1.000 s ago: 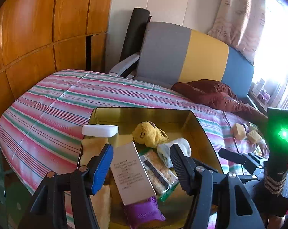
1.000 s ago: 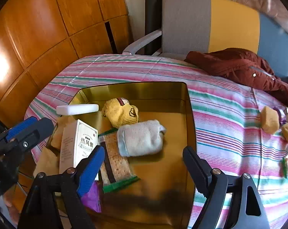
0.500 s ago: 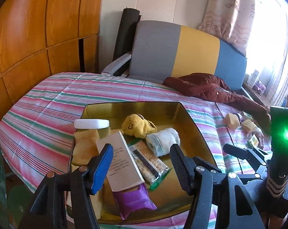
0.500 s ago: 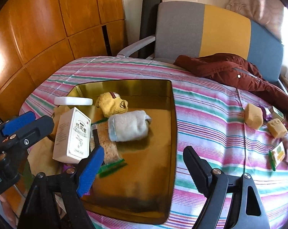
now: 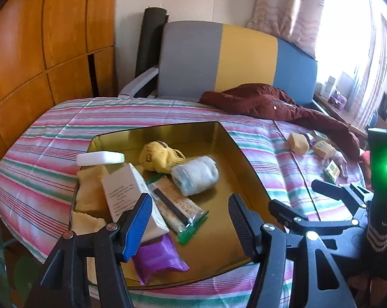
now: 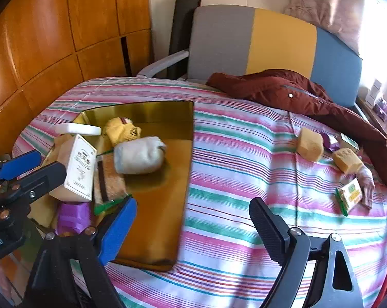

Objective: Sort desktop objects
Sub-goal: 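Withdraw both grippers from the tray toward the remaining items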

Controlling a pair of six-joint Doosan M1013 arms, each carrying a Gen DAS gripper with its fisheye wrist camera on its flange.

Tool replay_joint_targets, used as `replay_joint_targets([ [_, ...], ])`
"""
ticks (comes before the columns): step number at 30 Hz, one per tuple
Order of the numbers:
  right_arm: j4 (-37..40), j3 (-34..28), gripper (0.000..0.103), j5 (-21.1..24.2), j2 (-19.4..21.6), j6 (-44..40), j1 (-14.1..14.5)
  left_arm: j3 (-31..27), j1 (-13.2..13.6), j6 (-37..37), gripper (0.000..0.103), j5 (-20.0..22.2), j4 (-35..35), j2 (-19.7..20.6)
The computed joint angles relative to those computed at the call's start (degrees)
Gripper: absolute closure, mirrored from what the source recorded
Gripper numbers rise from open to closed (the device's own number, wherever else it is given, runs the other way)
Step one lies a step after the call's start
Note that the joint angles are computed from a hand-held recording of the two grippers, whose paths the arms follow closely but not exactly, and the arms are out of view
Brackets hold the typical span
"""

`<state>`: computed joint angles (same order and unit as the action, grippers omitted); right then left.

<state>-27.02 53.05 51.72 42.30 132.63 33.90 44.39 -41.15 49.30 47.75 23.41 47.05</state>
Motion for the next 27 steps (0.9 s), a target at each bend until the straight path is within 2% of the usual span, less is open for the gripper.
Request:
replay_joint_targets([
  [12,-0.3,6.1,0.012,0.8,-3.6,4.9,-2.7,-4.2,-0.9,7.9,0.040,1.8,-5.6,2.4],
  [20,-0.6,9.2,0.010,3.8,-5.2,7.8,-4.5,-6.4,-1.6,14.5,0.040,2.1,-9.8,3.8],
  [27,-2.2,11.1,0.008,5.6,-6.5,8.6,-5.9,-9.8,-2.0,18.3,0.040,4.3,-13.0,5.8],
])
